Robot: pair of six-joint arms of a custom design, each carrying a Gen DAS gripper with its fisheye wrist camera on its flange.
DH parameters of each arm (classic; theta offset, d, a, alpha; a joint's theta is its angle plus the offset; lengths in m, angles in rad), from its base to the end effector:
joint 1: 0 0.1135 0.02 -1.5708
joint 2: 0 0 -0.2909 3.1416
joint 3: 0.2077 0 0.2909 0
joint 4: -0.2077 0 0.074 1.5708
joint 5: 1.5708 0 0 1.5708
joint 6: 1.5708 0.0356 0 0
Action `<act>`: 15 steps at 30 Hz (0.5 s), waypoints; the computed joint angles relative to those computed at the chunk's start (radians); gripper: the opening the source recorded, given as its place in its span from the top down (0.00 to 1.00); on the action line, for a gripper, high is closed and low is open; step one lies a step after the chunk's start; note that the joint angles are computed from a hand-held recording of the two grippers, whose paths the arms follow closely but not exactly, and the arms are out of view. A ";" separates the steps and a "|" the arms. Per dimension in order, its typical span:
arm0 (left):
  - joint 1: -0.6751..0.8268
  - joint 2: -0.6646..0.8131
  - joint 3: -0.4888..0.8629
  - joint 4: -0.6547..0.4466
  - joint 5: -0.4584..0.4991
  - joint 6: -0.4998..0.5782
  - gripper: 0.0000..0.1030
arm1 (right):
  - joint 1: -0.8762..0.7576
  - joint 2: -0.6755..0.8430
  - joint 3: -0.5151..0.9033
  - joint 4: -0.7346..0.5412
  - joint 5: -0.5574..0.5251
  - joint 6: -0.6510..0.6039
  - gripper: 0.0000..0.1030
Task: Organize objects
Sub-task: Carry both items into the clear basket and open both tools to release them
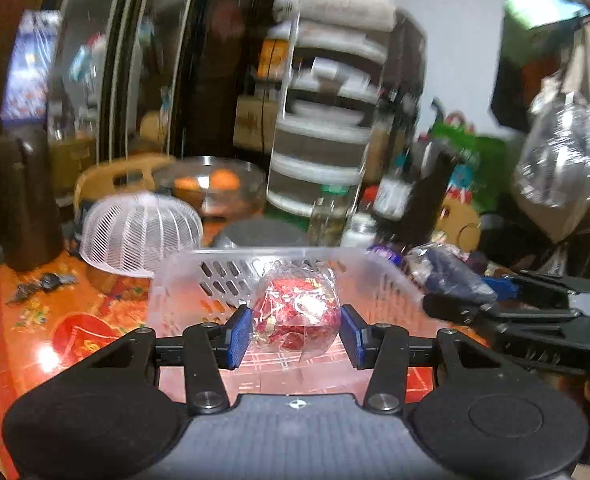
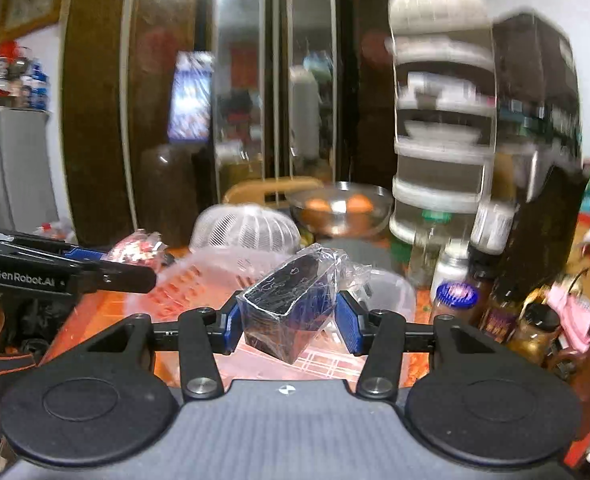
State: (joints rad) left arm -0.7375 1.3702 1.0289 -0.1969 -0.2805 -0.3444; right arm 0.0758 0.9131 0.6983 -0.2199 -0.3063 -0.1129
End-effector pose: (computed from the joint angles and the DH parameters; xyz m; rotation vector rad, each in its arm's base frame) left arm 0.2607 -0.2235 0.3044 0.2450 2.0918 -0.3596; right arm 0.2295 0.0282 0.2962 -0.3818 1.9582 0.2829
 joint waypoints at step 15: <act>0.147 0.412 0.351 -0.237 0.164 -0.048 0.50 | 0.069 0.495 0.282 -0.110 0.115 -0.056 0.49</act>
State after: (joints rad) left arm -0.5909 1.7824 1.3800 -0.4336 -0.1167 -0.3928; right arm 0.1451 1.4082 0.9799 -0.3296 -0.1912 -0.1690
